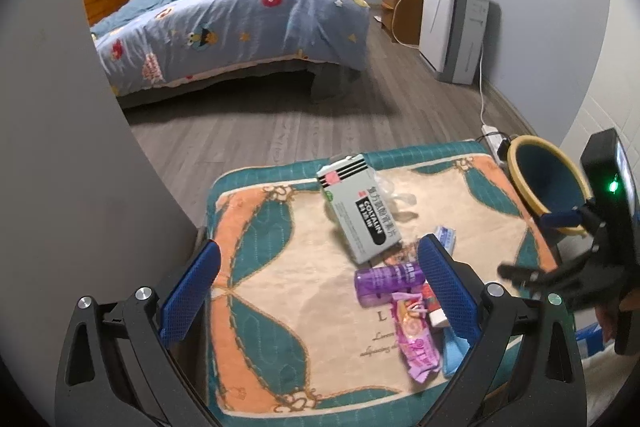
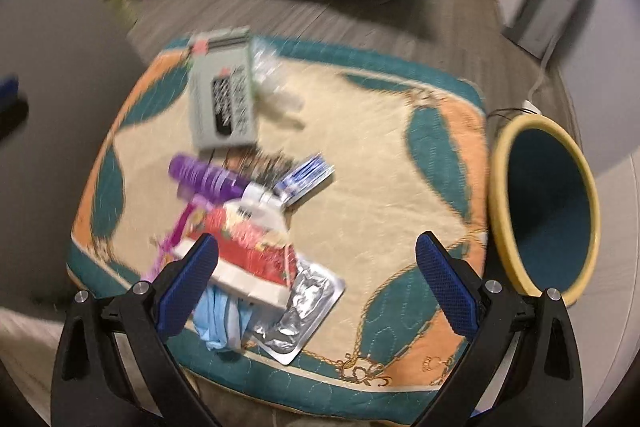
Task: Collect trash
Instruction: 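Move both open tools back over the cushion and grasp the red-white packet with the right tool, then grasp the blue-white sachet with the left tool while the right tool holds the red-white packet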
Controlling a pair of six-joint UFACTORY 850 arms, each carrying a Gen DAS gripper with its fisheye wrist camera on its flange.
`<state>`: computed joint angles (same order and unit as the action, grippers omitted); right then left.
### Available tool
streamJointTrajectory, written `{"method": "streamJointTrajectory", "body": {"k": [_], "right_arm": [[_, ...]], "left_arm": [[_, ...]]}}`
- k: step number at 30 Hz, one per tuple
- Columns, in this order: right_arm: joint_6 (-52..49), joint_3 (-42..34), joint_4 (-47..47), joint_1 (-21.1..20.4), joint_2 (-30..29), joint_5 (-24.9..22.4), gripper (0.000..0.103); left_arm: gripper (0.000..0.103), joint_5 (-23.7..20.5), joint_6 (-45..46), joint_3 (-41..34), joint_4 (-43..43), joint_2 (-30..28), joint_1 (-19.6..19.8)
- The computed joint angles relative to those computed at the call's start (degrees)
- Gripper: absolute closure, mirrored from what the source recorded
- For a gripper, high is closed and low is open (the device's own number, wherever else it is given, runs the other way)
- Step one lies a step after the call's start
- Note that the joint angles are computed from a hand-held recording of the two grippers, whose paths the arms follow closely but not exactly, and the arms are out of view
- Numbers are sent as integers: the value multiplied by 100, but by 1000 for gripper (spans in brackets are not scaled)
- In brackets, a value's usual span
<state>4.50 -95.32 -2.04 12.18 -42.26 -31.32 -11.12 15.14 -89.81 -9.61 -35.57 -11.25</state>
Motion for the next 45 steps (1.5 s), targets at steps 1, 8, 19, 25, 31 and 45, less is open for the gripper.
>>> {"method": "streamJointTrajectory", "body": {"k": [1,8,19,25,31,45], "right_arm": [[-95,7,25,23,-19,-17,6],[-1045,-79,395,203,-205,-202,6],[-1336,-370,244,422,-625,-470,24],[-1630,-535,539,367,-715,-685,66],[-1919,-461,1626,40,-508,-486,68],[-2119,-746,2269,-275,-634,-571,92]], "left_arm": [[5,-16,-36,-12,54,-15,4],[5,-194,-281,-279,87,-190,54],[5,-474,-810,-612,404,-461,87],[5,-781,-850,-832,454,-671,77],[5,-1173,-721,-1168,409,-982,25],[6,-1794,289,-1707,-288,-1481,-140]]}}
